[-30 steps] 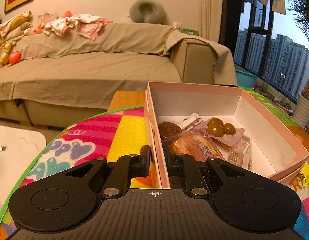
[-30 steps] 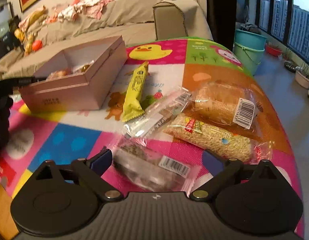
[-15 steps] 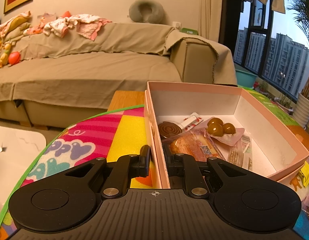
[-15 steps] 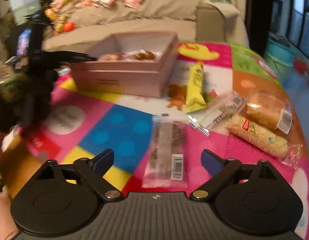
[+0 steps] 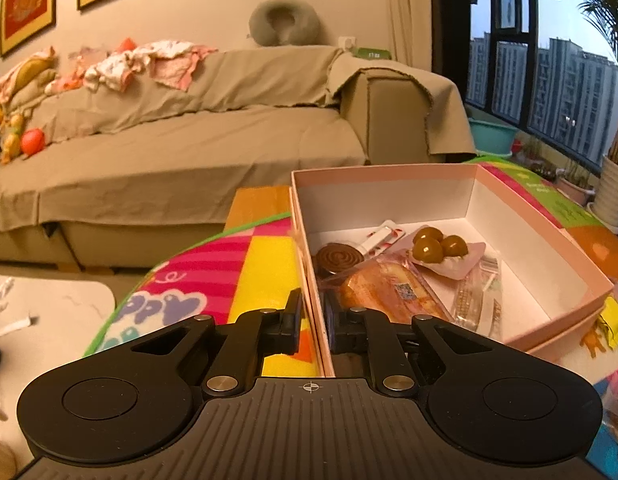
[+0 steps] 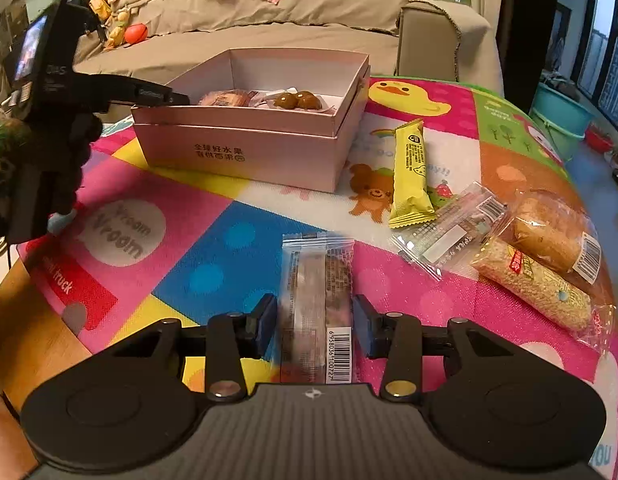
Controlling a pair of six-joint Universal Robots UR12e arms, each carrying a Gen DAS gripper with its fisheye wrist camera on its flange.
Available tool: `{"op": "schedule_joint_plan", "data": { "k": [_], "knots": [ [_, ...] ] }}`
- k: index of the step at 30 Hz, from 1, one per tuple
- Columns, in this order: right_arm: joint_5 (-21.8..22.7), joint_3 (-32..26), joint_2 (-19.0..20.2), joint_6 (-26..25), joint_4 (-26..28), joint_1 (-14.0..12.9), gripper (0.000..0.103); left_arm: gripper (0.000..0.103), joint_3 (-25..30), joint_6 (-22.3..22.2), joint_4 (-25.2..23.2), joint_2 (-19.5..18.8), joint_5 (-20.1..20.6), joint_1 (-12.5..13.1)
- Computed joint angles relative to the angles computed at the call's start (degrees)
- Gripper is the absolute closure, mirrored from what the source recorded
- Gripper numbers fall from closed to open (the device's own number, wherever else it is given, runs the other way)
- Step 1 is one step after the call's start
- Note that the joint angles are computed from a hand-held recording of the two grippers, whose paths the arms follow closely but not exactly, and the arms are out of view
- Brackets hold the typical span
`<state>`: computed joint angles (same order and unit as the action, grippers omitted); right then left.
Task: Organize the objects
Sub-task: 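Grasp the clear bag of brown snack with the right gripper and lift it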
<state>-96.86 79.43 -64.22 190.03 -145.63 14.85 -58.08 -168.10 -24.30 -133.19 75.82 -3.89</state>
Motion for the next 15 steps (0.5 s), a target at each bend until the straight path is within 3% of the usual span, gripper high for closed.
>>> {"op": "schedule_joint_plan", "data": {
  "k": [9,15],
  "knots": [
    [2.96,-0.64,-0.50,1.59,0.18,-0.14,0.067,0.090,-0.84,-2.22,2.38,-0.21,-2.86,0.58],
    [1.57,-4.10,-0.42,-1.77,-6.67,0.10,0.067,0.090,-1.09,-3.45,2.95,-0.20,-2.73,0.57]
  ]
}}
